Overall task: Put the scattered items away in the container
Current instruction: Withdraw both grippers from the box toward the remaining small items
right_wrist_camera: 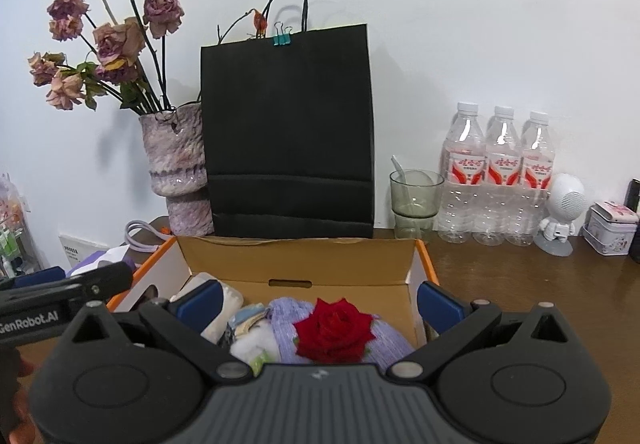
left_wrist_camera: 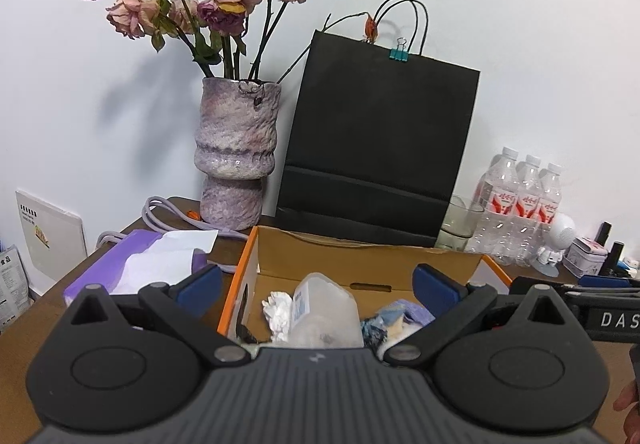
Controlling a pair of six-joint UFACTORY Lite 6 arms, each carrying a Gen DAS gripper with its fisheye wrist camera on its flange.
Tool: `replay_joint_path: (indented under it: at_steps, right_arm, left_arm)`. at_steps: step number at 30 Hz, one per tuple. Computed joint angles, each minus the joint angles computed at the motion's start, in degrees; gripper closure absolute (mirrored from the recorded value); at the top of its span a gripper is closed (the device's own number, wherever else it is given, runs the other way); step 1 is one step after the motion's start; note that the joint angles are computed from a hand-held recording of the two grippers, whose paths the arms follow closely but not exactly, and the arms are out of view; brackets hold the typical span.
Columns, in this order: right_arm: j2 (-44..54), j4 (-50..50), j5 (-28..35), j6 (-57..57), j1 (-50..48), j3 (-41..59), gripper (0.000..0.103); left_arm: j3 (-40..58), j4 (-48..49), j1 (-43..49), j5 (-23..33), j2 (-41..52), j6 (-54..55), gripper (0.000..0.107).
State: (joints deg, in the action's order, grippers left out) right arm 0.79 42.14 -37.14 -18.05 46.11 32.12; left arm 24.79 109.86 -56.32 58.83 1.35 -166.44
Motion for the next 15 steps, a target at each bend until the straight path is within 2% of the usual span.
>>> replay_joint_path:
  at_steps: [5,9,15]
  right_arm:
    - [-8.3,3.0,-0.4,-1.5,2.1,-8.1,0.000]
    - [-13.5,9.5,-1.5,-6.3,6.2,-14.4,0.000]
    - [-13.1,13.1,-4.0,-4.4,12.7,-22.0,0.000]
  left_arm:
    - [-3.7,-7.1,-7.5,2.2,-3.0,0.8,0.004]
    - [-7.0,-13.8,-14.5,4.5,-4.0,1.3,0.004]
    - [-11.2,-19.1,-23.3,5.6,-0.9,-1.4,0.004]
